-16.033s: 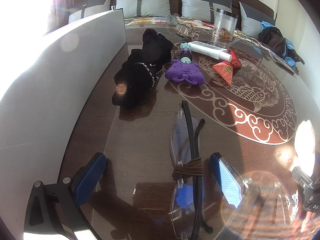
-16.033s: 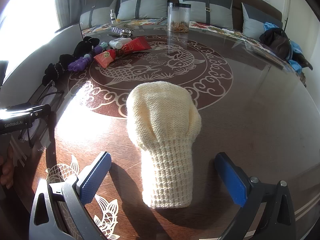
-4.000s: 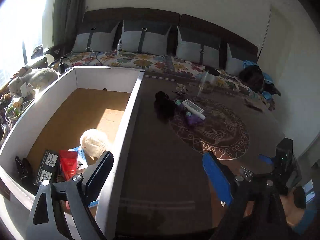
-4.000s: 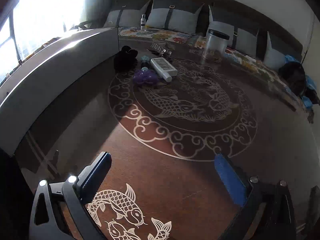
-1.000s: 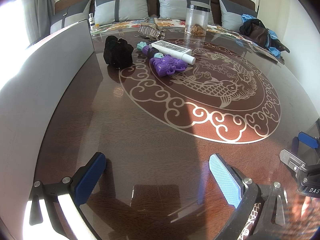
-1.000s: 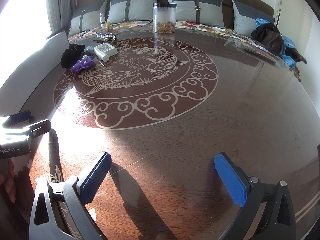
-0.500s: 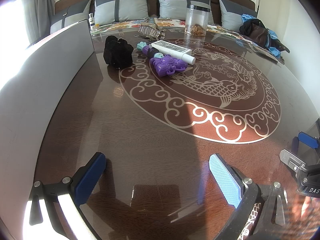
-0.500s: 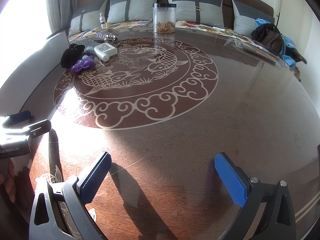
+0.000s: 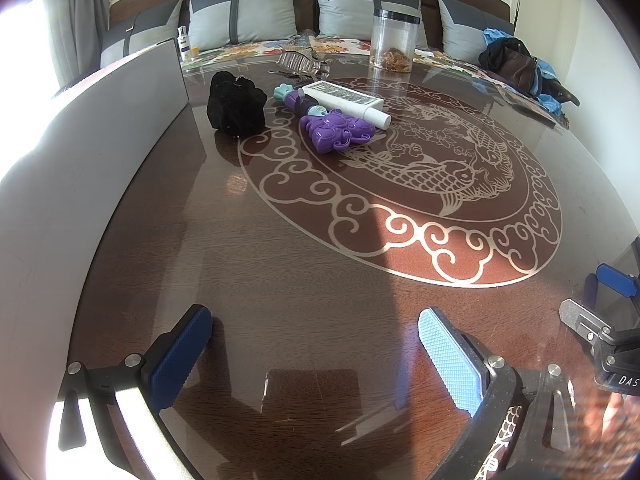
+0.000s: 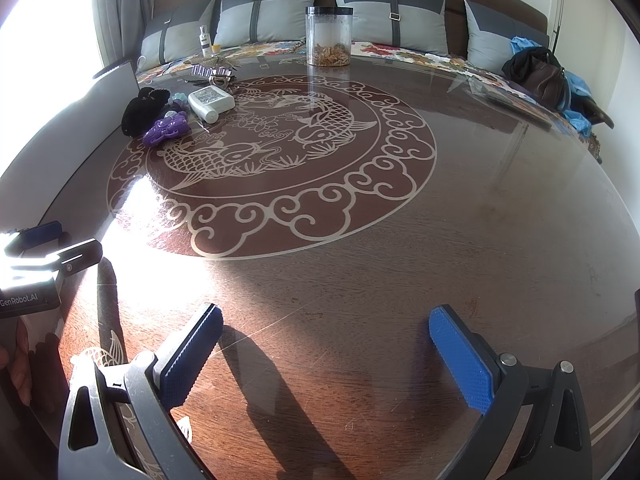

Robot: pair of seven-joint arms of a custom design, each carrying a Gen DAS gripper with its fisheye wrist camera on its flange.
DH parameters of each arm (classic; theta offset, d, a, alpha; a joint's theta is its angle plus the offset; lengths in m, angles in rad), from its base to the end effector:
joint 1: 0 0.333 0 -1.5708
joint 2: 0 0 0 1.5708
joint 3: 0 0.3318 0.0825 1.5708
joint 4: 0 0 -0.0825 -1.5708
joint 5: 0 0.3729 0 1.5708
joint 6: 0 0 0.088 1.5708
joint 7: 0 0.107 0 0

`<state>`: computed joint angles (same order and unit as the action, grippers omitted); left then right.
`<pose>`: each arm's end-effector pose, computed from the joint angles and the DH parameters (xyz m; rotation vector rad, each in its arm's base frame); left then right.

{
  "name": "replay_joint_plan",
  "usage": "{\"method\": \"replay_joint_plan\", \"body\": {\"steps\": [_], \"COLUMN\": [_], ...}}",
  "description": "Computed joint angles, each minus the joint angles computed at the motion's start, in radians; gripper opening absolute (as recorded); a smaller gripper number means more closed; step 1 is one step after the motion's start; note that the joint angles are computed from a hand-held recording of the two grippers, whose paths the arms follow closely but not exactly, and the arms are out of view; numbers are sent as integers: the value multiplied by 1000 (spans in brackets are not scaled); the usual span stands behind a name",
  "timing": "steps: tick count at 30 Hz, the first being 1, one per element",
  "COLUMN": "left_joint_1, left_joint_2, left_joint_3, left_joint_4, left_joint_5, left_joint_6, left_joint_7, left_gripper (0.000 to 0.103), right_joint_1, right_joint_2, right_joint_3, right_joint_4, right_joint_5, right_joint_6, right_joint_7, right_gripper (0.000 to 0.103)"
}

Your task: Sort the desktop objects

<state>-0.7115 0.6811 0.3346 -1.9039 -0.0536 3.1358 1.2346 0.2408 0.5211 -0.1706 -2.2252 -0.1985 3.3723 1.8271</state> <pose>0.6178 -0.2701 0.2422 -1.7737 2.0008 -0.6425 0.5854 0.0677 0.2336 -1.9236 1.7904 -0.5929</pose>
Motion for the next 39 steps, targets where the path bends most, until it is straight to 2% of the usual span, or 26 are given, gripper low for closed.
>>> {"method": "replay_joint_plan", "body": {"steps": [36, 37, 39], "left_joint_1": [-7, -3, 42], "left_joint_2": [-2, -7, -24], "left_joint_3": [7, 3, -41], "left_joint_4": [-6, -12, -24], "left_joint_5": [4, 6, 26], "left_joint_6": [1, 1, 2], "left_joint_7": [-4, 2, 49], "left_gripper": [103, 103, 103], "right_joint_1": [-1, -1, -4], "right_joint_2": [0, 0, 0], "right_joint_3": [2, 2, 4], "right_joint_4": [0, 0, 0], "right_joint_5": [2, 2, 1], "right_joint_6": [-1, -1, 0], "right_joint_7": [-3, -3, -3], "right_gripper": [103, 103, 103]}}
